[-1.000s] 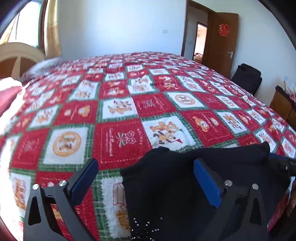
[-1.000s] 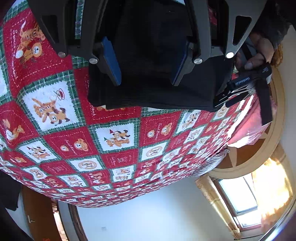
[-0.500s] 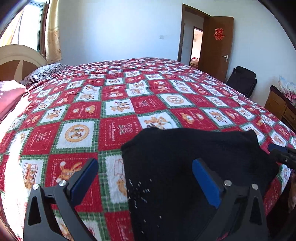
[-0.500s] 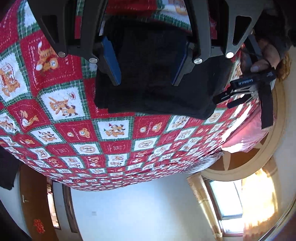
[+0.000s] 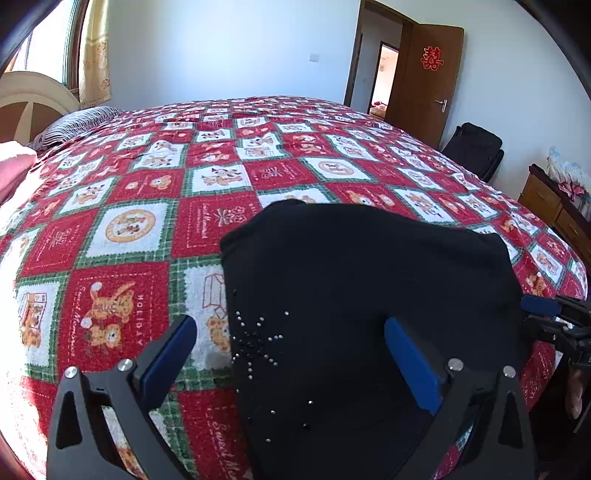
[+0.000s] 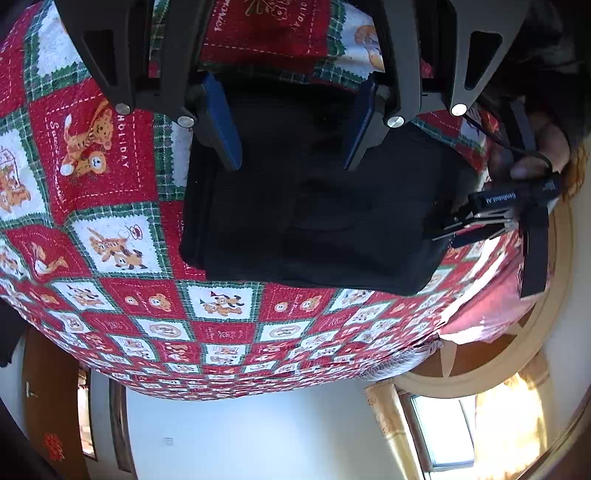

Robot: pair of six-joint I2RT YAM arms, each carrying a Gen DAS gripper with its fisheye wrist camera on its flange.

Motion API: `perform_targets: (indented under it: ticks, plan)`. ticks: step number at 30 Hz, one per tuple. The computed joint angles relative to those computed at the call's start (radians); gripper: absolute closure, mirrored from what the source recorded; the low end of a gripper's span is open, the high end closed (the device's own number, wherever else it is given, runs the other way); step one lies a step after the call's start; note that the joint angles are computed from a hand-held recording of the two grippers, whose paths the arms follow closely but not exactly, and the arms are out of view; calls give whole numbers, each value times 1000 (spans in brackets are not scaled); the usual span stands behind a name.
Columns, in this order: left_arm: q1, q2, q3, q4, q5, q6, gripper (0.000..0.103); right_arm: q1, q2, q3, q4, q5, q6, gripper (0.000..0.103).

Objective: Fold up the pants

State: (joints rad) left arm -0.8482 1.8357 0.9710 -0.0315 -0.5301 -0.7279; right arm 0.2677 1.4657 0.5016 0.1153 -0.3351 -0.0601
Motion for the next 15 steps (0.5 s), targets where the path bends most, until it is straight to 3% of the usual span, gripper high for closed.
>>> perform_targets:
  ticks: [7,12,15]
  plan:
    - [13,-8,-50,63,50,-3,0,-30,-28,2,-35,-44,-3,45]
    - [1,-29,-65,74,-13,2,0,-151,-116,-40,34,-144,66,45]
    - [10,-21,-58,84,-3,3,0,-207,-46,-7,41,-188,113,45]
